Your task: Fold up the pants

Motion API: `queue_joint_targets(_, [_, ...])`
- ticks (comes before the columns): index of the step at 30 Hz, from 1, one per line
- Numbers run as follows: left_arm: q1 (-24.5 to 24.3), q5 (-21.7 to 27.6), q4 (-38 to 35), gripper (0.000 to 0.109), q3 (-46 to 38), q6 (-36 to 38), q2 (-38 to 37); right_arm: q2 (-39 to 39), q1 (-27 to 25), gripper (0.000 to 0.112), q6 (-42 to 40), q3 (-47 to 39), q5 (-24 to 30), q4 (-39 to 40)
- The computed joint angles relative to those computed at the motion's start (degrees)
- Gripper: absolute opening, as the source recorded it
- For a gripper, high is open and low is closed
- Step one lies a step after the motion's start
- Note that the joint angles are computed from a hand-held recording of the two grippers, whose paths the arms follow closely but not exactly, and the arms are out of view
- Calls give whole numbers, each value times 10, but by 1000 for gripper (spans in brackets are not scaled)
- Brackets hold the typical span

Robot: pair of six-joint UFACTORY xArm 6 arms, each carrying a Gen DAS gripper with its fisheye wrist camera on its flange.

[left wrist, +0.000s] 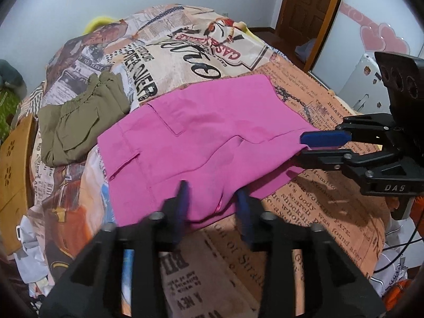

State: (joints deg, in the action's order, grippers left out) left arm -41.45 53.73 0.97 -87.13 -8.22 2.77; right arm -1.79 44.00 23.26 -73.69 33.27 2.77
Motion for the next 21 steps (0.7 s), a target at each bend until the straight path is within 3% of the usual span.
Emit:
queue_joint_targets(3, [4,-17,6,57,17,-7,-22,-22,-3,38,19,14,-9,-13])
queue_joint_targets(7, [22,-30,15,66,28,-35,-39,-53,-13,39,50,33,-26,-19])
queue_joint_targets(12, [53,-19,23,67,26,-86,-36,-85,-27,52,131,57,-24,-78])
queue_joint_targets(21, [90,-7,-79,67,63,-86,-40,-119,-58,53,187,131,4,-58])
